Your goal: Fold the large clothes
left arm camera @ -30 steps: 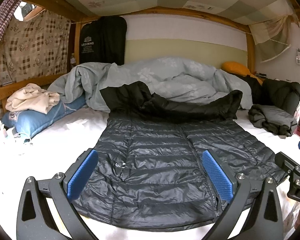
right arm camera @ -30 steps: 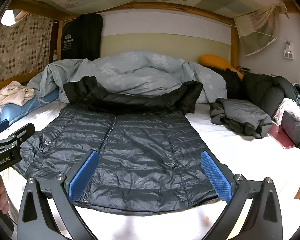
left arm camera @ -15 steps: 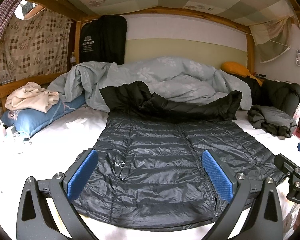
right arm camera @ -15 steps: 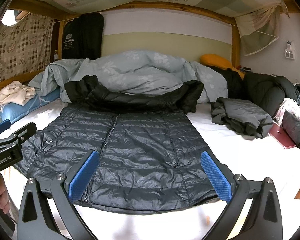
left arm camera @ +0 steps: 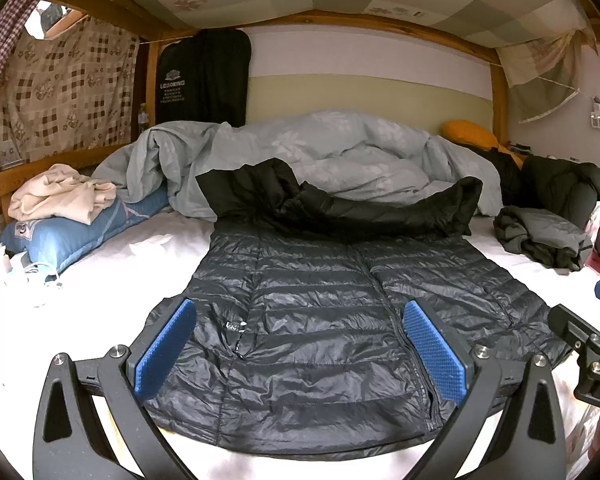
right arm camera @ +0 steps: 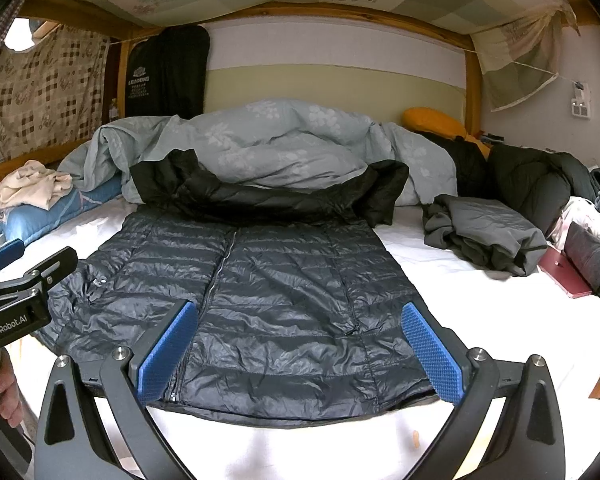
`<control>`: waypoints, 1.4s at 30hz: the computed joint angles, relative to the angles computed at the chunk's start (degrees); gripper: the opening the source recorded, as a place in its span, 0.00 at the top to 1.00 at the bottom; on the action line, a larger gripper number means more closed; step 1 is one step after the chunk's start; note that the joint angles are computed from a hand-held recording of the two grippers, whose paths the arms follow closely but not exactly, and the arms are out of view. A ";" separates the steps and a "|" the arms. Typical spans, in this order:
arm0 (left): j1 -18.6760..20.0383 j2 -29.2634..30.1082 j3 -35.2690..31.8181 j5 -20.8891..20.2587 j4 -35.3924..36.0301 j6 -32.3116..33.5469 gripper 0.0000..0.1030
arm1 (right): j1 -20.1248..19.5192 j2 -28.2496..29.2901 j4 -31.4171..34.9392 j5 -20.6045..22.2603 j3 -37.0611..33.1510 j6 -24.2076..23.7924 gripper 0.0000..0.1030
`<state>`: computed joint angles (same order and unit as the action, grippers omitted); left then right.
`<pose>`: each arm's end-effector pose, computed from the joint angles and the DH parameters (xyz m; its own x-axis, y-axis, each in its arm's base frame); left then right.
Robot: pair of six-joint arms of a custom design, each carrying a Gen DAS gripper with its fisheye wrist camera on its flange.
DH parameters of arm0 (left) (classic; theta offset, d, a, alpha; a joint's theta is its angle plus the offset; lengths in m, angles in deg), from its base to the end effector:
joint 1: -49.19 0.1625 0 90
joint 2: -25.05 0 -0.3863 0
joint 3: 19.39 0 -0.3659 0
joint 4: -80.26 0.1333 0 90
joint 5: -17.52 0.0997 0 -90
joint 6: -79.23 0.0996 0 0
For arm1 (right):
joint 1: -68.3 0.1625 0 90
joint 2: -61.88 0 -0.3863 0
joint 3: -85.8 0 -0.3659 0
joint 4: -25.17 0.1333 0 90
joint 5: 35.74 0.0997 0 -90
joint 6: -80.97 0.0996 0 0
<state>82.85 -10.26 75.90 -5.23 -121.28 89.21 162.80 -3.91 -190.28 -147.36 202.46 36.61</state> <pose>-0.3667 -0.5147 0.1231 -0.7135 -0.0176 -0.7004 0.6510 0.3530 -0.6720 0.1359 -0.4960 0.3025 -0.6680 0.0157 0.7440 -0.6824 0.3861 -0.6207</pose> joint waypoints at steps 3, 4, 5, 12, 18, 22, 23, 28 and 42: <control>0.03 -0.04 0.08 0.03 -0.01 -0.12 0.00 | 0.03 -0.02 -0.07 0.09 0.12 -0.11 0.01; 0.01 -0.04 0.08 0.01 0.01 -0.23 0.00 | 0.01 0.04 -0.20 0.08 0.09 -0.11 0.01; 0.02 -0.03 0.10 0.06 0.00 -0.48 0.00 | 0.02 0.09 -0.26 0.04 0.04 -0.10 0.01; 0.25 -0.50 0.47 -0.23 1.24 -2.77 0.00 | 0.09 0.04 0.04 -0.12 -0.02 -0.08 0.01; 0.43 -1.30 1.01 -0.43 3.00 -4.39 0.00 | 0.08 0.05 0.05 -0.12 0.00 0.00 0.01; 0.47 -1.35 1.06 -0.45 2.65 -4.02 0.00 | 0.03 0.03 -0.02 -0.08 0.07 -0.10 0.01; 0.45 -1.26 0.97 -0.33 2.54 -3.89 0.00 | 0.04 0.04 -0.04 -0.10 0.10 -0.11 0.01; 0.41 -1.10 0.76 0.07 1.25 -2.83 0.00 | 0.04 0.02 0.03 -0.07 0.01 -0.05 0.01; 0.06 -0.20 0.03 0.79 0.27 -1.29 0.00 | 0.09 -0.04 -0.13 -0.14 0.24 -0.19 0.01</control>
